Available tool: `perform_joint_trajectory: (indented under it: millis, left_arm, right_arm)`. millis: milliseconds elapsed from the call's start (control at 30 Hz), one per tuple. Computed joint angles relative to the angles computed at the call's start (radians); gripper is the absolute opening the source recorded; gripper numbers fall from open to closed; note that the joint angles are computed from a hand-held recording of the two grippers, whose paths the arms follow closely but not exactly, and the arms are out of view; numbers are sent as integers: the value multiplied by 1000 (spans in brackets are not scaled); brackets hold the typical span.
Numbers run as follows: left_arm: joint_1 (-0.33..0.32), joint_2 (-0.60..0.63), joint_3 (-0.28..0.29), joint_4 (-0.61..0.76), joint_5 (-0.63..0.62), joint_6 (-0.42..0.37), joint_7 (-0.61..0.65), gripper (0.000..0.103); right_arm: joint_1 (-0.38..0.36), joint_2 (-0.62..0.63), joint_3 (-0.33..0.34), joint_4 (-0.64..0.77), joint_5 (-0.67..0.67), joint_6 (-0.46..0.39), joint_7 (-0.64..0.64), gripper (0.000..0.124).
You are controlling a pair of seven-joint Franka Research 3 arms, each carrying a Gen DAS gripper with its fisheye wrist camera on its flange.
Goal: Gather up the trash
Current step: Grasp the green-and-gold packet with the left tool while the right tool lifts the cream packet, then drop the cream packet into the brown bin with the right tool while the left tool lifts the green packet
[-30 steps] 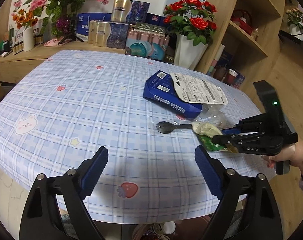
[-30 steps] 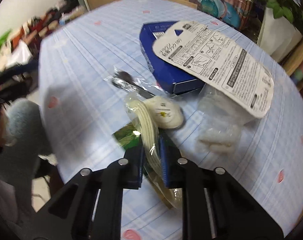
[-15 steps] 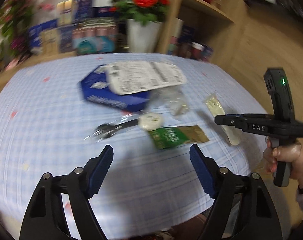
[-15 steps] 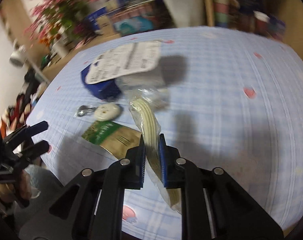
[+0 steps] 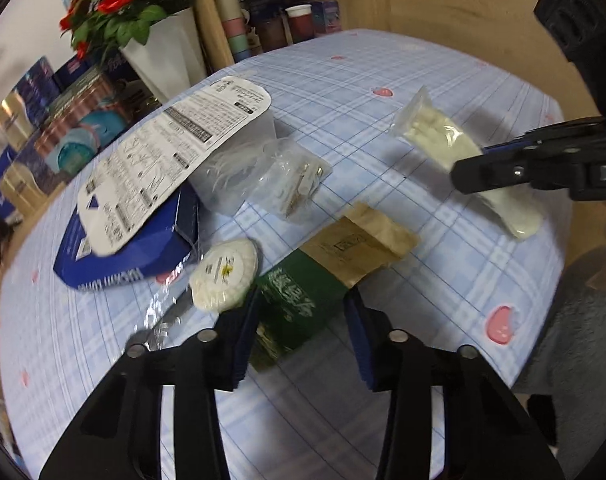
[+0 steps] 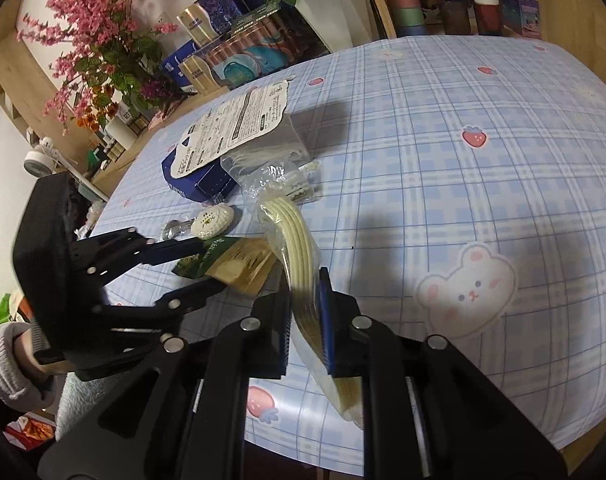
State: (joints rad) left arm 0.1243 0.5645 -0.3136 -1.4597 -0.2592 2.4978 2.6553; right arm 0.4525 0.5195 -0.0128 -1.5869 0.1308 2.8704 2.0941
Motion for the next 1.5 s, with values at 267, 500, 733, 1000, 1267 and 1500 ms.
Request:
perform_joint_trajectory:
  millis: [267,500,733,1000,1267,1500]
  left_arm:
    - [44,4,-44,59,-107,-75,25,7]
    - [98,-31,-36,106,-288,-198,-47,7]
    - [165,-176,1,-9,-523,-264,-54,7]
    - [195,-394,112,-246,-752,-299,-20,7]
    - [163,-531,245,-389,-850,-363,54,7]
    - [129,-583,324,-462,-866,-389,86,7]
  right_arm:
    - [21,-30,-17,-56,1,46,34,16]
    - [55,-61,-39,-84,-27,82,72,16]
    - [115,-107,-77,-129,-81,133,147,16]
    - [175,-157,-88,-171,-153,113,202,16]
    - [203,-192,-61,-190,-261,61,275,16]
    - [192,-186,3,-181,-266,15,266,16]
